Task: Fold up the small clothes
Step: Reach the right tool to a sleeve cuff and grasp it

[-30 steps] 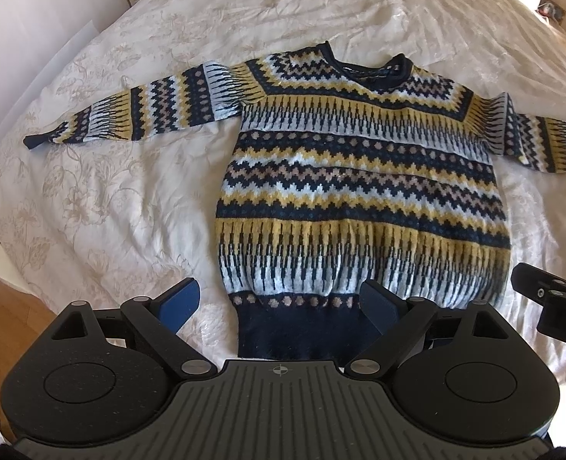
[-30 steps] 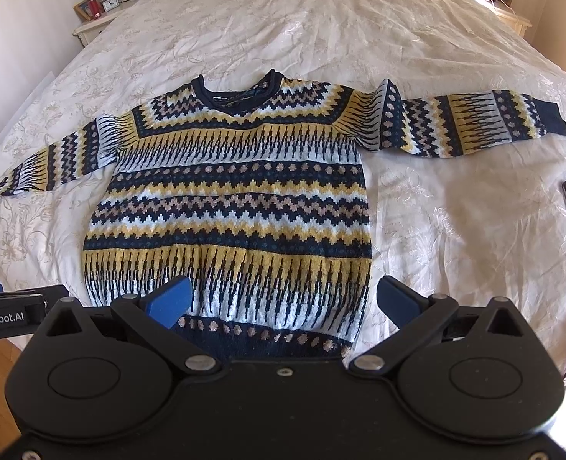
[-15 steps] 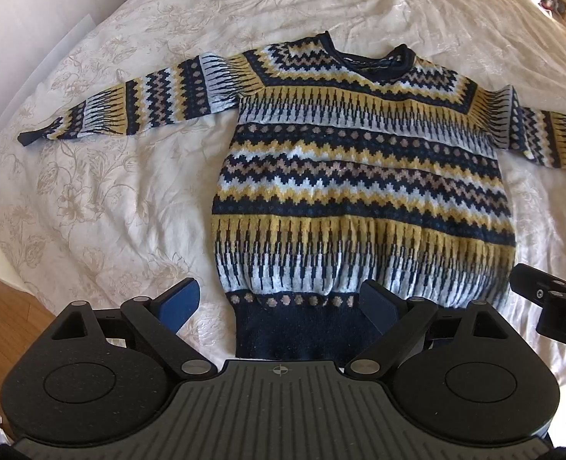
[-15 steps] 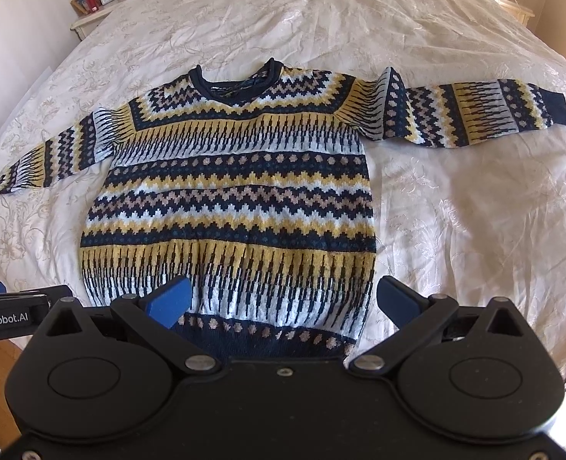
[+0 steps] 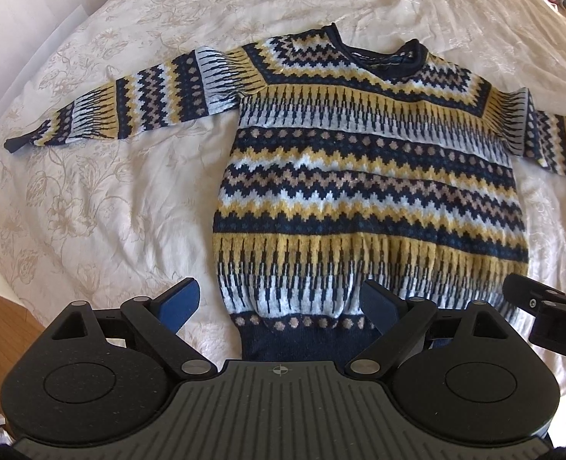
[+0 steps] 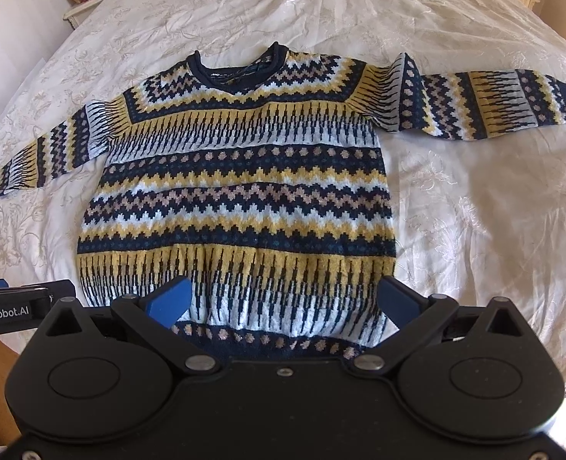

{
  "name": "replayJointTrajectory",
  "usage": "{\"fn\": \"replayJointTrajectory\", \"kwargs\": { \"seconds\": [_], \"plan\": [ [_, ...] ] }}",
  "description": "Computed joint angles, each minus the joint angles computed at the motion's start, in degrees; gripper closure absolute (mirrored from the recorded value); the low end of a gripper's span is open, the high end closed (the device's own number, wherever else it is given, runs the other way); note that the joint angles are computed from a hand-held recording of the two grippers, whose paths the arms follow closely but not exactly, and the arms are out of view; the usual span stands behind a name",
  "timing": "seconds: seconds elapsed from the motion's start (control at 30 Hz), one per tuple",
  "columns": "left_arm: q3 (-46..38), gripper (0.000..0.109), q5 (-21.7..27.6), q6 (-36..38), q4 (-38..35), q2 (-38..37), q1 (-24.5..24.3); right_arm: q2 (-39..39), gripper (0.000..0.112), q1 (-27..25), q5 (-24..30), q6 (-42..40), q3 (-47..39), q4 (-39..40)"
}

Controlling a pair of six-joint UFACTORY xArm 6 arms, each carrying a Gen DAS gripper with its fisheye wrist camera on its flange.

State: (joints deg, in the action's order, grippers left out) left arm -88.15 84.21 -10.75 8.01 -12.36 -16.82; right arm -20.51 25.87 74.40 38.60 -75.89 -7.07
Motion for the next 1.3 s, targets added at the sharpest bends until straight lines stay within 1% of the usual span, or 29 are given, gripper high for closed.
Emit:
{"fn": "replayJointTrajectory", "kwargs": {
  "seconds": [0.1, 0.27, 0.43, 0.53, 0.6, 0.67, 0.7, 0.73, 0.87, 0.93, 1.07, 1.3],
  "plan": [
    [-2.4, 0.017, -0.4, 1.4, -0.9, 2.6, 1.2, 2.1, 0.01, -1.0, -1.0, 0.0, -1.6, 1.8],
    [-7.1, 0.018, -2.0, 4.7, -2.3, 7.4, 2.8, 4.7, 0.01, -3.3, -4.2, 1.6, -3.2, 3.8],
    [-11.0, 0.018, -3.7, 9.8, -4.3, 11.8, 3.9, 5.1, 0.01, -5.9, -7.9, 5.8, -1.8, 6.0],
    [-13.1, 0.018, -4.2, 12.5, -6.6, 14.2, 4.6, 5.0, 0.01, -7.3, -8.9, 7.3, -0.8, 6.8],
    [-13.8, 0.019, -5.0, 14.8, -7.7, 15.6, 4.7, 4.7, 0.011, -7.9, -9.6, 8.5, 0.2, 5.9],
    [-15.2, 0.022, -5.2, 16.5, -7.8, 17.2, 4.3, 4.5, 0.01, -8.7, -10.1, 8.9, 1.1, 5.1],
    [-16.1, 0.03, -5.2, 17.3, -8.2, 18.1, 4.3, 4.4, 0.011, -9.4, -10.4, 8.5, 1.5, 5.5],
    [-17.0, 0.033, -5.2, 17.7, -8.7, 18.9, 4.4, 4.1, 0.015, -10.3, -11.0, 7.9, 2.1, 6.3],
    [-19.6, 0.033, -5.4, 16.1, -10.1, 21.0, 4.3, 2.5, 0.017, -15.2, -16.3, 1.5, 6.0, 13.0],
    [-20.7, 0.033, -4.9, 14.4, -9.4, 21.9, 3.8, 2.7, 0.017, -17.9, -16.5, -1.1, 6.2, 14.9],
    [-20.9, 0.033, -4.8, 10.2, -6.4, 22.3, 1.9, 4.1, 0.017, -23.7, -15.9, -7.4, 4.9, 15.1],
    [-22.7, 0.033, -1.2, -0.9, -1.4, 23.1, -2.8, 9.2, 0.018, -35.8, -17.2, -20.8, 1.1, 17.8]
  ]
}}
